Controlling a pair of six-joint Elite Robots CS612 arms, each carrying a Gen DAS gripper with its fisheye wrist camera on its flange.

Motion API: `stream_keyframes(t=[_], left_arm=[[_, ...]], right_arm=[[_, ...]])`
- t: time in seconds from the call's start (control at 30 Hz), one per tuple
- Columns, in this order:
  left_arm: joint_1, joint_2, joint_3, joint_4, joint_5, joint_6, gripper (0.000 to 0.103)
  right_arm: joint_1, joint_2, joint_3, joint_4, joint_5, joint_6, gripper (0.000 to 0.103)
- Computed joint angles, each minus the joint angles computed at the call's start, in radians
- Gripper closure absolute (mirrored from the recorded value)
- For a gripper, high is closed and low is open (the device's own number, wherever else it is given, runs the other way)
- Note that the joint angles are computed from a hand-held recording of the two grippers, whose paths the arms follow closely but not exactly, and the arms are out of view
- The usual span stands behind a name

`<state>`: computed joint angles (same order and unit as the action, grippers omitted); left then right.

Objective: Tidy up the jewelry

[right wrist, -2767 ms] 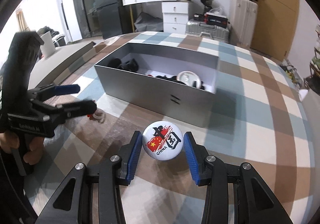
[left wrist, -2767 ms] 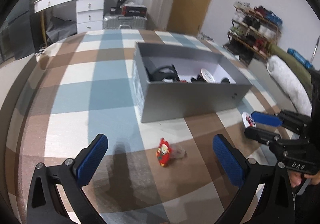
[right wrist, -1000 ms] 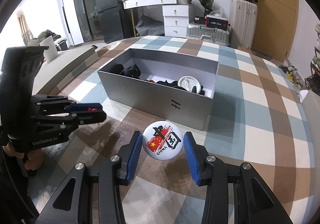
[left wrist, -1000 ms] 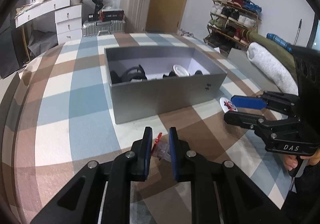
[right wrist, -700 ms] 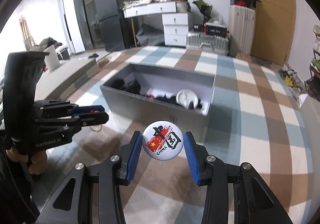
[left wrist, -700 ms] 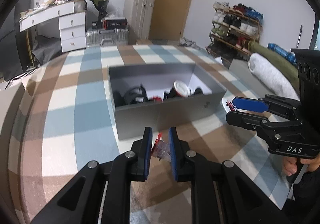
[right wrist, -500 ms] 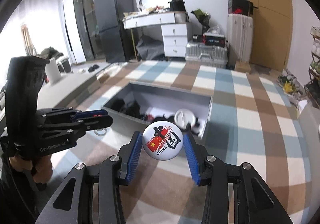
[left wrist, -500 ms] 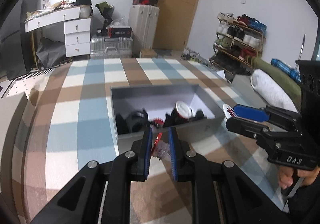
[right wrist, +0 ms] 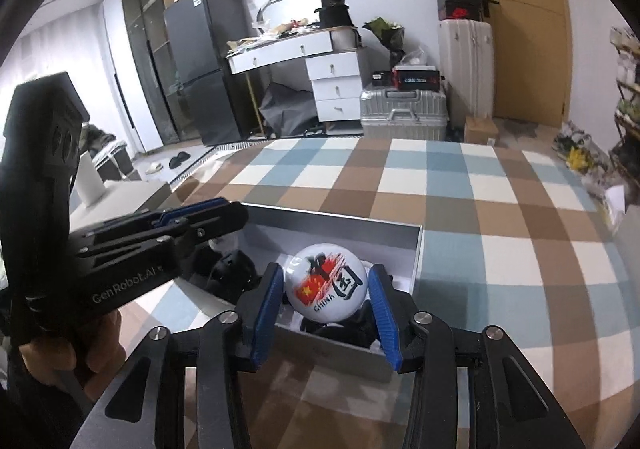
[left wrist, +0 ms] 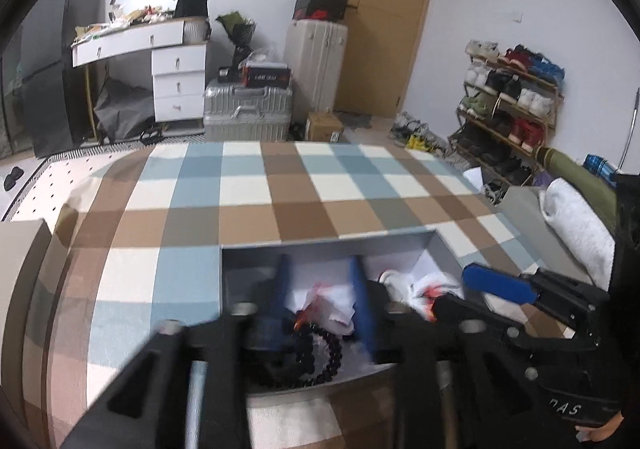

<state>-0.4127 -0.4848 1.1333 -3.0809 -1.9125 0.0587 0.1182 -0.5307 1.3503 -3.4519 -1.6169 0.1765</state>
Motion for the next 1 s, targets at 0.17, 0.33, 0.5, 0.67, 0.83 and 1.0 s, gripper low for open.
stream_keyframes(t=[0.17,0.33,0.5,0.67,0.83,1.0], left_arm=[[0.007,-0.026,0.045,-0.011,-0.015,0.007,0.022],[0.011,-0.042,0.089,-0.07,0.006,-0.009,0.013],[0.012,-0.046,0.126,-0.173,0.054,-0.034,0.001],[0.018,-0.045,0.142,-0.203,0.059,-0.064,0.001],[0.015,-0.046,0.169,-0.282,0.072,-0.044,0.001],[0.01,-0.042,0.169,-0.298,0.083,0.003,0.001]], right_arm=[[0.004,-0.004,0.016,-0.01,-0.025,-0.016,0.051],[0.004,-0.016,0.052,-0.041,-0.022,-0.021,0.013],[0.007,-0.028,0.085,-0.081,-0.046,-0.028,0.0],[0.012,-0.027,0.105,-0.134,-0.079,-0.04,0.0],[0.008,-0.016,0.122,-0.216,-0.052,-0.034,0.0],[0.006,-0.006,0.128,-0.283,-0.038,-0.028,0.0]])
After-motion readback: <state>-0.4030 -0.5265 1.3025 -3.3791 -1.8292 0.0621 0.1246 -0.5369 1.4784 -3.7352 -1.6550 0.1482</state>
